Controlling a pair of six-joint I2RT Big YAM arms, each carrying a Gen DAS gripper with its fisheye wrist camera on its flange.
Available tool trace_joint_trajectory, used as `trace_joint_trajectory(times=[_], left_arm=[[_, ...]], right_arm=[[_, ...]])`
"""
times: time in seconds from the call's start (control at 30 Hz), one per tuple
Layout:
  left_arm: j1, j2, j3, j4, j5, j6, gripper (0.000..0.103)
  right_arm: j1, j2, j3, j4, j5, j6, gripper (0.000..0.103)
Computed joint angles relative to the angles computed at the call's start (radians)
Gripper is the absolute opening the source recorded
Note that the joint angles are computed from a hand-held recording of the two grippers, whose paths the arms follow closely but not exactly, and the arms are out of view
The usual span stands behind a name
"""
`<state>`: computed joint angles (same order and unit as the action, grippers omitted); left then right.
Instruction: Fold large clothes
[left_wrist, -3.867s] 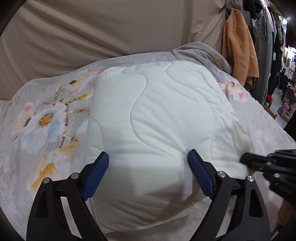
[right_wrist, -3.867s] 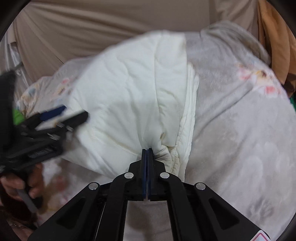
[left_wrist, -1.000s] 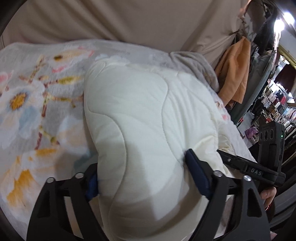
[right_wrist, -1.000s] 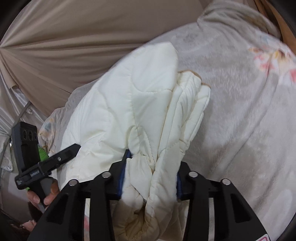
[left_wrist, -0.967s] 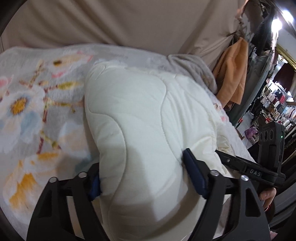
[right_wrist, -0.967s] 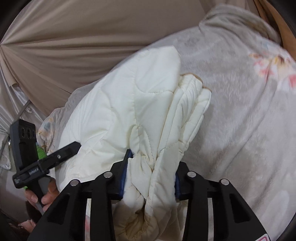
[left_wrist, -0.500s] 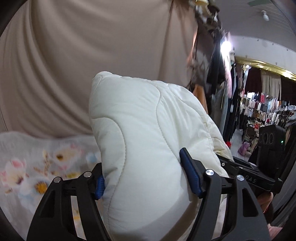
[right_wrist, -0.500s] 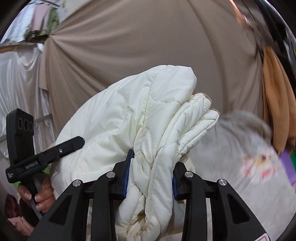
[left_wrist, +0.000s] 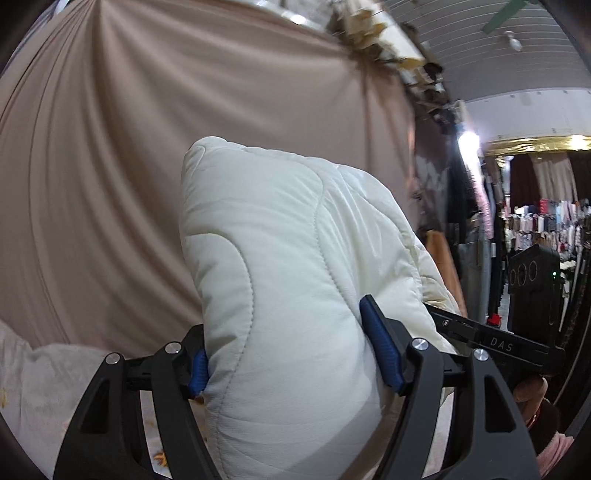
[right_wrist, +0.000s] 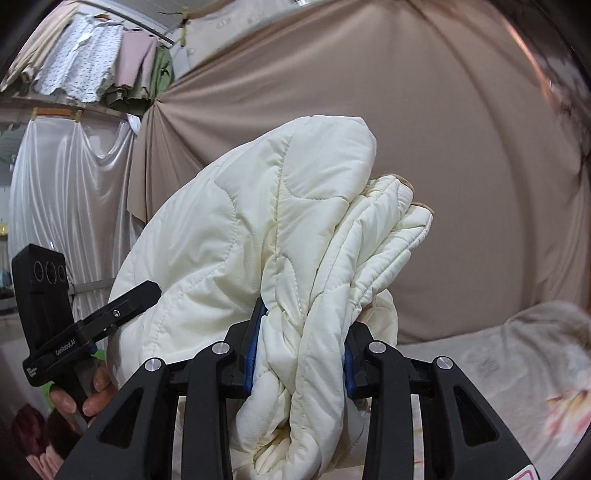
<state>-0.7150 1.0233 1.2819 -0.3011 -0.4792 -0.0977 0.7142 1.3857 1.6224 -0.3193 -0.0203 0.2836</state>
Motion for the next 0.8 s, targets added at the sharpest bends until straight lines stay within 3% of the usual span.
trace_joint_trajectory(times=[0.17,0.27,0.3,0.33,0.37,0.4,0.43,0.47,0.53,0.63,0.73,0.8], left_arm=[[0.285,0.089,-0.065,-0.047,0.243,-0.139,0.068],[0.400,0.201,-0.120,-0.051,0.334,-0.196,0.068],[0.424,0.244,-0.127,-0.084,0.348,-0.215,0.068],[0.445,0.295,-0.143,-0.089,0.356,-0.243,0.075],[0.467,0.318,-0.194,-0.044,0.364,-0.282,0.080],[0.482,0.301,-0.261,0.051,0.396,-0.295,0.083],[0.495,0.287,-0.297,0.098,0.432,-0.296,0.083],[0.504,0.276,-0.307,0.098,0.458,-0.300,0.083],[0.499,0.256,-0.290,0.045,0.442,-0.307,0.083],[0.440,0.187,-0.287,-0.006,0.282,-0.255,0.081],[0.381,0.134,-0.263,-0.076,0.117,-0.208,0.081],[0.351,0.116,-0.233,-0.122,0.076,-0.220,0.084]], right_arm=[[-0.033,0.272,0.142,-0.066,-0.094,0.119,0.035],[-0.042,0.443,0.214,-0.156,-0.113,0.169,0.036],[-0.043,0.494,0.237,-0.202,-0.118,0.184,0.036],[-0.041,0.551,0.250,-0.233,-0.118,0.205,0.038],[-0.042,0.569,0.230,-0.214,-0.124,0.224,0.049],[-0.044,0.561,0.180,-0.145,-0.144,0.224,0.052],[-0.043,0.554,0.159,-0.126,-0.151,0.201,0.053],[-0.043,0.549,0.158,-0.138,-0.152,0.183,0.053],[-0.045,0.535,0.171,-0.187,-0.157,0.159,0.053],[-0.056,0.472,0.133,-0.200,-0.153,0.181,0.053],[-0.049,0.384,0.065,-0.159,-0.027,0.158,0.051],[-0.029,0.361,0.083,-0.166,0.035,0.105,0.037]])
